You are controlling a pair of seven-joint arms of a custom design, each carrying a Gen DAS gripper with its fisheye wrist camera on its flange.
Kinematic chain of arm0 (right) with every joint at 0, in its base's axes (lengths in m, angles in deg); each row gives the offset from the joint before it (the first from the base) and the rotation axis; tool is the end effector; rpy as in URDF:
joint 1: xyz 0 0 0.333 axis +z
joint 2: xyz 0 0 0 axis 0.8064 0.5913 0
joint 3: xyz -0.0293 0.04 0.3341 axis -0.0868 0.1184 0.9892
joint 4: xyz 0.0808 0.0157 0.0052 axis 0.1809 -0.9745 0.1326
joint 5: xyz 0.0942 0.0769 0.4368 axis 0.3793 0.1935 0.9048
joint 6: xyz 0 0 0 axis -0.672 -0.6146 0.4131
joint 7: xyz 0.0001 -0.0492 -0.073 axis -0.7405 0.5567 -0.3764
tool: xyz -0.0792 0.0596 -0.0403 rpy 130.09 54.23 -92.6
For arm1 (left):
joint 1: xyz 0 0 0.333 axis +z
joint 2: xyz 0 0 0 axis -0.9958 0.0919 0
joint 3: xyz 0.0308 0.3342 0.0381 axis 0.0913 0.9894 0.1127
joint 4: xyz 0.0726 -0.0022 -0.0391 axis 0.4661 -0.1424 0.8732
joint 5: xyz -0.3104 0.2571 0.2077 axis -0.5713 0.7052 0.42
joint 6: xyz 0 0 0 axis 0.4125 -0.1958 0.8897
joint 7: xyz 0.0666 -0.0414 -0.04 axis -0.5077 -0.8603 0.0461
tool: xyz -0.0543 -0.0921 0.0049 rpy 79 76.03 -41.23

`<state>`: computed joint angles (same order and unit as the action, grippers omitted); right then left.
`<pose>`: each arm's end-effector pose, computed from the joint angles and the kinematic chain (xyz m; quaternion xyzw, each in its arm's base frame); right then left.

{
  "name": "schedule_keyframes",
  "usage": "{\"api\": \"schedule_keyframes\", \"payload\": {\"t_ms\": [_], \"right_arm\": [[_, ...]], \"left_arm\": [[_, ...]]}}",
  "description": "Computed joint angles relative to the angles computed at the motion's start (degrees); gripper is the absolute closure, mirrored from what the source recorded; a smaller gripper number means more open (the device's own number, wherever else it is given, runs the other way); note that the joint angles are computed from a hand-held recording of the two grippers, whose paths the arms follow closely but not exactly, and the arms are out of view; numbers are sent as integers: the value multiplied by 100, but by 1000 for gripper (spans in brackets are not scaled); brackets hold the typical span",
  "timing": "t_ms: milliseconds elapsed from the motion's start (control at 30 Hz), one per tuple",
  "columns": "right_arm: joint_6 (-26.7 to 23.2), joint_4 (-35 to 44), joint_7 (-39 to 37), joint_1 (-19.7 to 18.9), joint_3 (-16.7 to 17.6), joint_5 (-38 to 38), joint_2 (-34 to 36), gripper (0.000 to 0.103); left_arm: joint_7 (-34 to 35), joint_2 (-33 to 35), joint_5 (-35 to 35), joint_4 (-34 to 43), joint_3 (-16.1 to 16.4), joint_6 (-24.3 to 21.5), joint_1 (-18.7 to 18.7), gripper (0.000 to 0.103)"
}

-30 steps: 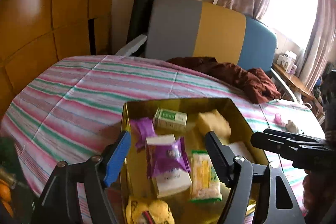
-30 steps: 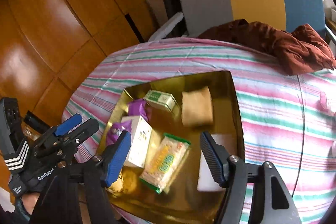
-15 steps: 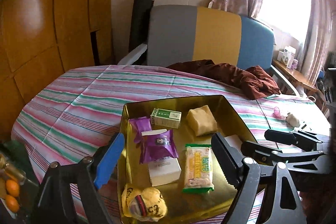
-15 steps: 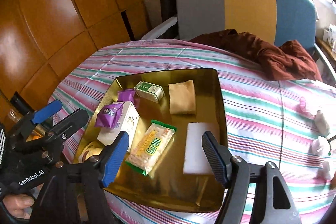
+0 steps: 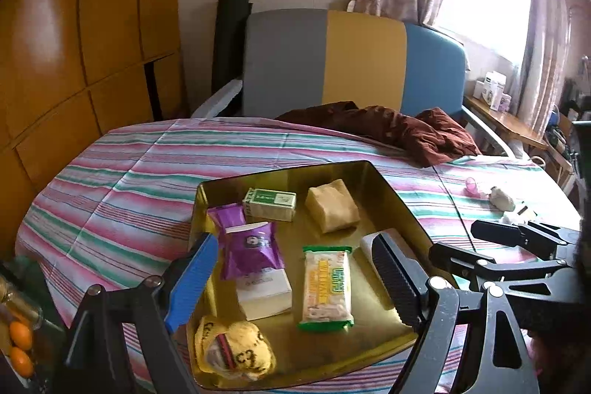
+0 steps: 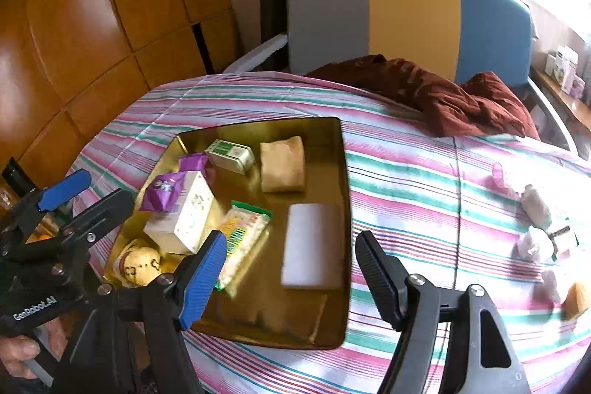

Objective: Organize objects
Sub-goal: 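Move both tools back to the remaining items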

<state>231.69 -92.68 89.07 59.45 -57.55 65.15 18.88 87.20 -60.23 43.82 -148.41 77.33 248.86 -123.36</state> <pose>0.6563 0.1349 0.3999 -0.6815 0.6385 -0.1871 0.3049 0.6578 -0.3587 0.4079 -0.5564 0.7016 -0.3632 0.2576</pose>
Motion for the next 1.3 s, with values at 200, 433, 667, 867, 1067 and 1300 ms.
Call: {"api": "schedule_keyframes", "payload": {"t_ms": [200, 433, 667, 867, 1067, 1300], "right_arm": [[-7, -163, 297, 16, -175, -156, -97, 30], [-7, -373, 596, -18, -344, -330, -236, 30], [-11, -561, 1004, -59, -554, -585, -355, 30], [-91, -774, 1411, -108, -759, -981, -495, 30], [-361, -902, 1754, -298, -951, -1241, -599, 30], [-761, -948, 2594, -708, -1326, -1760, -730, 30]], "left_arm": [[388, 13, -215, 30, -335, -21, 177, 17], [1215, 68, -781, 88, -823, -94, 409, 17], [1975, 175, -1321, 191, -1118, -194, 467, 17], [2553, 281, -1734, 308, -1338, -291, 515, 17], [3317, 401, -2276, 433, -1763, -410, 723, 17], [4011, 565, -2775, 645, -2051, -575, 801, 17]]}}
